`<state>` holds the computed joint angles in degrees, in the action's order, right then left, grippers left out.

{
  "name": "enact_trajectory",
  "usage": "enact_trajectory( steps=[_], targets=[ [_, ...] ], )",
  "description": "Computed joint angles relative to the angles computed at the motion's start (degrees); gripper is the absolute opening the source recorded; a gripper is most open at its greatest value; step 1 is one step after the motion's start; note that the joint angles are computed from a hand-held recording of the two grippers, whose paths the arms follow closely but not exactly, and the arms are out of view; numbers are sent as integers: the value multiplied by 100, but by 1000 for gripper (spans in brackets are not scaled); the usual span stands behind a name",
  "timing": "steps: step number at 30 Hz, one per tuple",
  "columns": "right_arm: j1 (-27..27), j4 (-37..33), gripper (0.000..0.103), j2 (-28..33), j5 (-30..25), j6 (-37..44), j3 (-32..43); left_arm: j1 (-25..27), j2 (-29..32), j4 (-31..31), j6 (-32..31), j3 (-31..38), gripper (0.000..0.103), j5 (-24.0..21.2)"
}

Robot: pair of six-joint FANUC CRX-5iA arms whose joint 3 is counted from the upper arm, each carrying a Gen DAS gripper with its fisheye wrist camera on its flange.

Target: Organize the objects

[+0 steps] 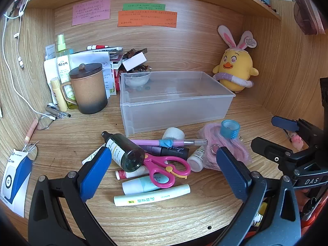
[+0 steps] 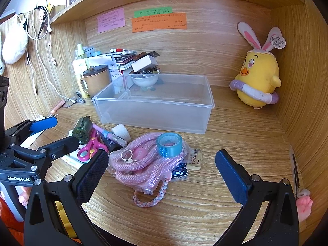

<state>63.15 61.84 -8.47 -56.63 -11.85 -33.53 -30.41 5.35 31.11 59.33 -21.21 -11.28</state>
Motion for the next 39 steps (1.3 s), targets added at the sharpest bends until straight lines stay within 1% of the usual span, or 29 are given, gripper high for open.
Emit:
enact_trajectory(
  steps=[4,10,12,13,14,17,21,30,31,34,39],
  targets=[
    [-18,-34,103,2,43,12,12,4,1,38,-27,-12,103,-19],
    [-29,-55,103,-4,88,36,4,-17,0,436,-372,-117,103,48],
    [-33,-57,103,0,104,32,6,12,15,164,-122,-49,103,26],
    [-37,-56,103,0,116,32,4,16,22,168,-124,-48,103,28],
    [-38,-55,103,0,126,29,3,13,32,282,-225,-68,103,32],
    [-46,-65,103,1,145,36,1,-51,26,1039,-890,-254,103,154],
    [-51,-68,103,7,168,22,-3,-167,12,1799,-1563,-426,103,331],
    [-110,-103,103,8,307,0,-22,-271,31,2481,-2129,-539,103,397],
    [-123,-93,103,0,341,-16,-36,-251,43,2371,-2040,-519,103,398],
    [-187,-54,103,-24,488,-22,-83,-137,85,1770,-1550,-392,103,294],
    [-344,4,103,-23,792,-96,-164,-125,133,2029,-1779,-400,103,214]
  ],
)
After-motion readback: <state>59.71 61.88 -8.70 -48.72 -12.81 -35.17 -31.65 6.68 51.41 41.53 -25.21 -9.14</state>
